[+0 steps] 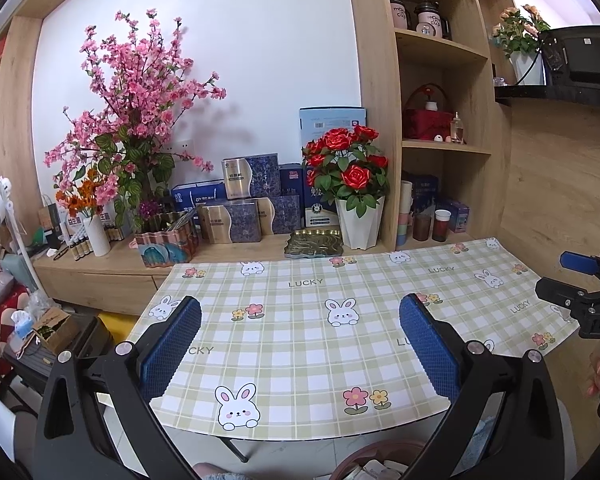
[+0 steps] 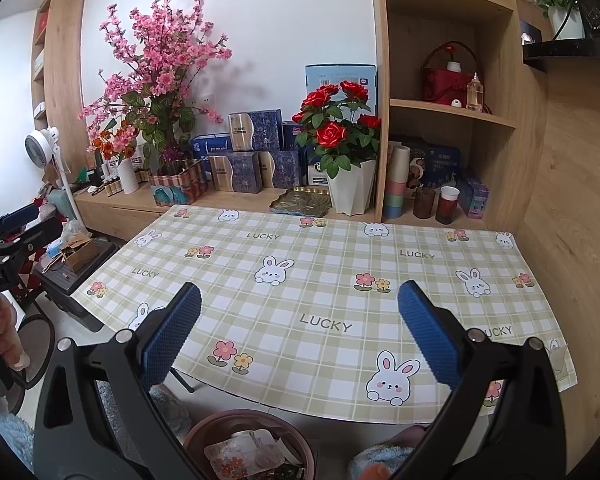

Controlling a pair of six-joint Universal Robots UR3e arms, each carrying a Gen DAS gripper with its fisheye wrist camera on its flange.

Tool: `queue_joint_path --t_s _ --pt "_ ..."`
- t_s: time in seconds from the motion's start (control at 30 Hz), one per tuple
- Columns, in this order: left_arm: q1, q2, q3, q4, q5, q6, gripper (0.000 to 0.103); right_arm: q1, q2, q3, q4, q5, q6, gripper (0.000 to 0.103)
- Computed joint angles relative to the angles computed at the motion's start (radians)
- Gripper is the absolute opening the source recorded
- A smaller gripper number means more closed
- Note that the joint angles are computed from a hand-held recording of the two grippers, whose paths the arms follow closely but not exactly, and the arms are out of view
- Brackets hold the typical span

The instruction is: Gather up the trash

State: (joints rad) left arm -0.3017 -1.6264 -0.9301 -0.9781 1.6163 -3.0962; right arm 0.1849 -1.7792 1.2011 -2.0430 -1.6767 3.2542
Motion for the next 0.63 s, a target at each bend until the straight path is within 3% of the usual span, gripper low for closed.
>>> queue_joint_path --t_s 0.33,0.63 --pt "0.017 0.019 -0.024 0.010 -0.012 0.009 0.097 0.009 0.005 -0.004 0.002 -0.007 0.002 0.097" --pt "-0.001 0.007 -0.013 0.003 0.036 0.004 0.097 0.018 0.009 -0.001 -0.004 -0.015 0.005 0.097"
